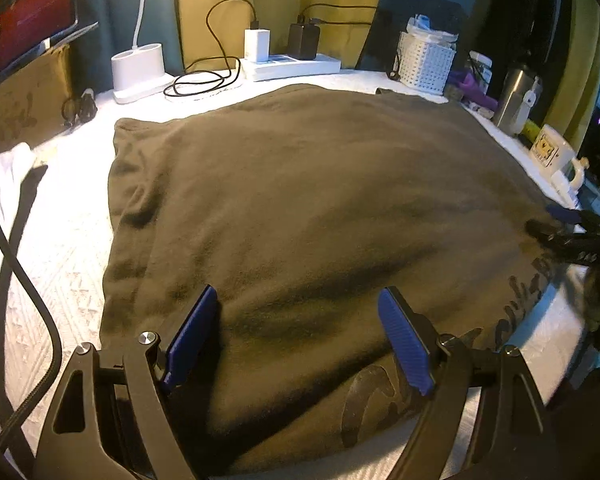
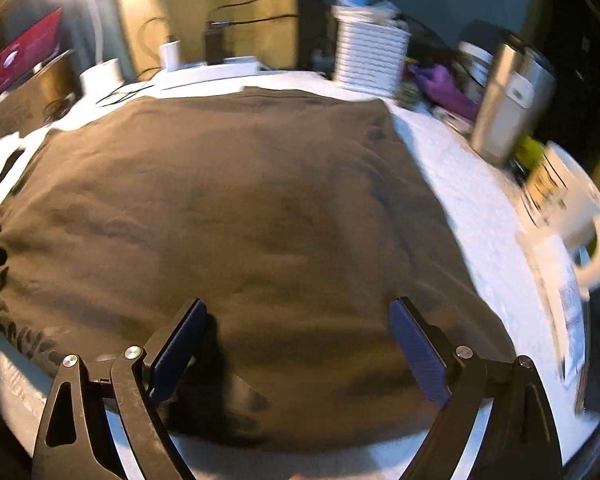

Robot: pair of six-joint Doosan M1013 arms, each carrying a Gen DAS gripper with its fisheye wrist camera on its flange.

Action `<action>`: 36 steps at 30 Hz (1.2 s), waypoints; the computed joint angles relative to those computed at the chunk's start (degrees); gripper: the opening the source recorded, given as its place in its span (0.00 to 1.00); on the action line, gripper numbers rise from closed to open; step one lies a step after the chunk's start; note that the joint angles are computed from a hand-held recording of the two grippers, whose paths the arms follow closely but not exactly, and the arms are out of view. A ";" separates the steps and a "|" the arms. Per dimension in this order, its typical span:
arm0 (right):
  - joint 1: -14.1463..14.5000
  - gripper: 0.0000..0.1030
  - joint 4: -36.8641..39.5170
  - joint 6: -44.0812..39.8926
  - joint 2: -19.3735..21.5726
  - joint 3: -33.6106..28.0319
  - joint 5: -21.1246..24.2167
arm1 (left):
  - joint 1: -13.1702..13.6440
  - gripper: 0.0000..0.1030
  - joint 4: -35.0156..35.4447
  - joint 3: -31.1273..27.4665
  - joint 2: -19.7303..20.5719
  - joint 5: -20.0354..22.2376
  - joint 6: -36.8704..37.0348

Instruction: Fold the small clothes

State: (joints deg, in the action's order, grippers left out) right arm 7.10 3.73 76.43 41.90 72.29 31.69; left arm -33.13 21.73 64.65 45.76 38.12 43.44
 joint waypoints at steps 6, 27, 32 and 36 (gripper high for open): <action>-0.69 0.90 -0.89 3.63 -0.70 0.93 -1.35 | -0.48 0.80 2.08 0.01 -0.36 -0.07 -1.38; -4.32 0.91 -5.07 13.95 -6.03 7.99 -6.22 | -2.64 0.80 18.84 -3.39 -0.15 -4.44 -15.10; -4.95 0.91 0.25 11.26 -7.20 10.08 -6.58 | -3.02 0.80 17.77 -4.25 0.07 -5.41 -11.53; -5.86 0.91 12.18 3.21 -7.07 10.38 -4.79 | -3.08 0.80 18.36 -4.31 0.02 -4.80 -12.34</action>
